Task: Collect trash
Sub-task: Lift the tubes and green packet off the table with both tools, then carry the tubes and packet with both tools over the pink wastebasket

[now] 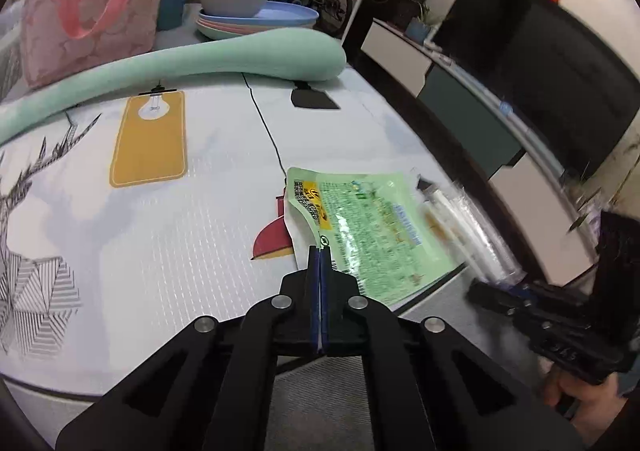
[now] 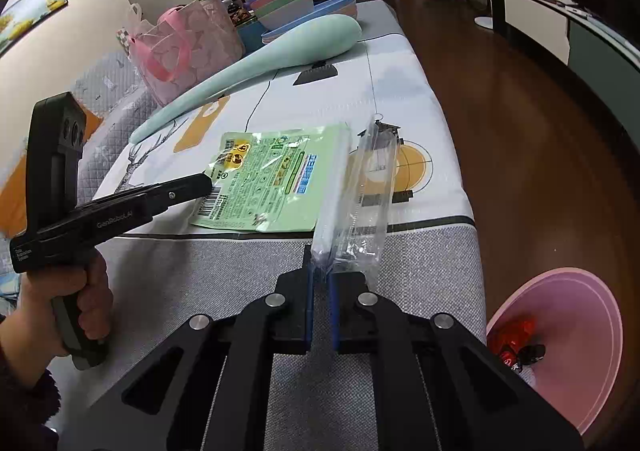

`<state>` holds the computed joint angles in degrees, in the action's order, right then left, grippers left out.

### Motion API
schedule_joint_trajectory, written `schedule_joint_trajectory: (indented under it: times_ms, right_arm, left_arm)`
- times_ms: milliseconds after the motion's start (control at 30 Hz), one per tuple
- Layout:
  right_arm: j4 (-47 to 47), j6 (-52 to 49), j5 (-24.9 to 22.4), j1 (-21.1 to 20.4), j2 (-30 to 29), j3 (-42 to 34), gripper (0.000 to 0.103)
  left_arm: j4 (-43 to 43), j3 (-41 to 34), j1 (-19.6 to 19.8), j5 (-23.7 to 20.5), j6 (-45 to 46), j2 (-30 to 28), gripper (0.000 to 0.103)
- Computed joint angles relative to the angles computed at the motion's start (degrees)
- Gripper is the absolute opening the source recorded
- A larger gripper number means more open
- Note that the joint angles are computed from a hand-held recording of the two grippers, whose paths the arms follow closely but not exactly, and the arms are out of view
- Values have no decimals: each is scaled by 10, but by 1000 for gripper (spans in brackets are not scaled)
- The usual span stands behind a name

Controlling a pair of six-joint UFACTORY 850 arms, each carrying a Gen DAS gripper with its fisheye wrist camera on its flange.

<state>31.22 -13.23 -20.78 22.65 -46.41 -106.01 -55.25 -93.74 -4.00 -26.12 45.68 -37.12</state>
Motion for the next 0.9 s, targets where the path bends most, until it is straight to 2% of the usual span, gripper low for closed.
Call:
schedule_joint_trajectory:
  times_ms: [100,200,333,400,633,733,833,900]
  right_arm:
    - [17,-20,9,0,7,8,5]
    - [44,-47,17,-1,19,15,5]
    - [61,-72,23,2,40,27,5]
    - [75,-84,25,4,56,43,5]
    - [164,-167,20,13,139,130,5]
    - [160,-187,38,22,185,175,5]
    - [192,-229,57,22,231,223,5]
    - [229,-264,70,17,262,260,5]
  left_arm:
    - [-22,13,5,-3,8,17,0]
    - [19,33,3,18,-24,44,0]
    - [176,66,-10,55,-156,90,0]
    - [242,85,-16,57,-220,116,0]
    - [365,150,-47,66,-336,212,0]
    - [437,168,-72,67,-401,247,0]
    - [512,175,-100,67,-469,269,0]
    - [589,175,-124,58,-545,280,0]
